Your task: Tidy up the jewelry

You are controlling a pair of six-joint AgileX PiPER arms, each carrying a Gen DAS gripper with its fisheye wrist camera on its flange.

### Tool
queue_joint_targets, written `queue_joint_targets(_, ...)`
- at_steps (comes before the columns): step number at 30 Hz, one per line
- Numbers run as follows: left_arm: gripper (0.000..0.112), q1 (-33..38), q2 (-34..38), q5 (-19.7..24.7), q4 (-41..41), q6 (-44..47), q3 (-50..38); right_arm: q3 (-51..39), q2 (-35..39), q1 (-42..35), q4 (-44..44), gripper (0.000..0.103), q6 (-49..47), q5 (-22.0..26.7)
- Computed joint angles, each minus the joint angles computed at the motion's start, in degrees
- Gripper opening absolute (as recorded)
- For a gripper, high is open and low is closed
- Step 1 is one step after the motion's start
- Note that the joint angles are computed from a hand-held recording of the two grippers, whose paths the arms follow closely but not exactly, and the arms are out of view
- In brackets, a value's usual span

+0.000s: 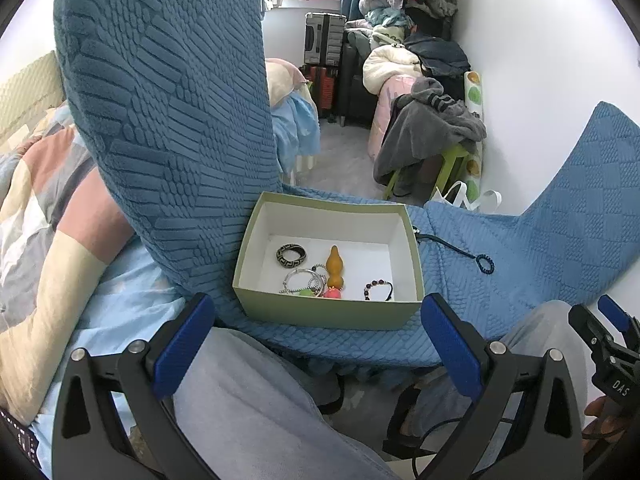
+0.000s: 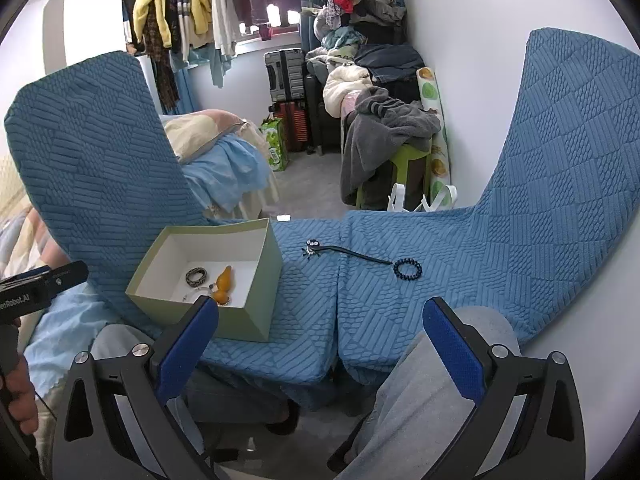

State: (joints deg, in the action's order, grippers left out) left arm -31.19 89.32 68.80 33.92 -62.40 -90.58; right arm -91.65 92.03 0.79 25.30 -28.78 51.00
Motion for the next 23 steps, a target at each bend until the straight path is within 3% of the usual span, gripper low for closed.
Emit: queue_joint_targets(23, 0.102, -1.51, 0.07, 0.67, 0.56, -1.07, 0.0, 2.05, -1.26, -0.48, 1.05, 0.103, -0.89, -1.25)
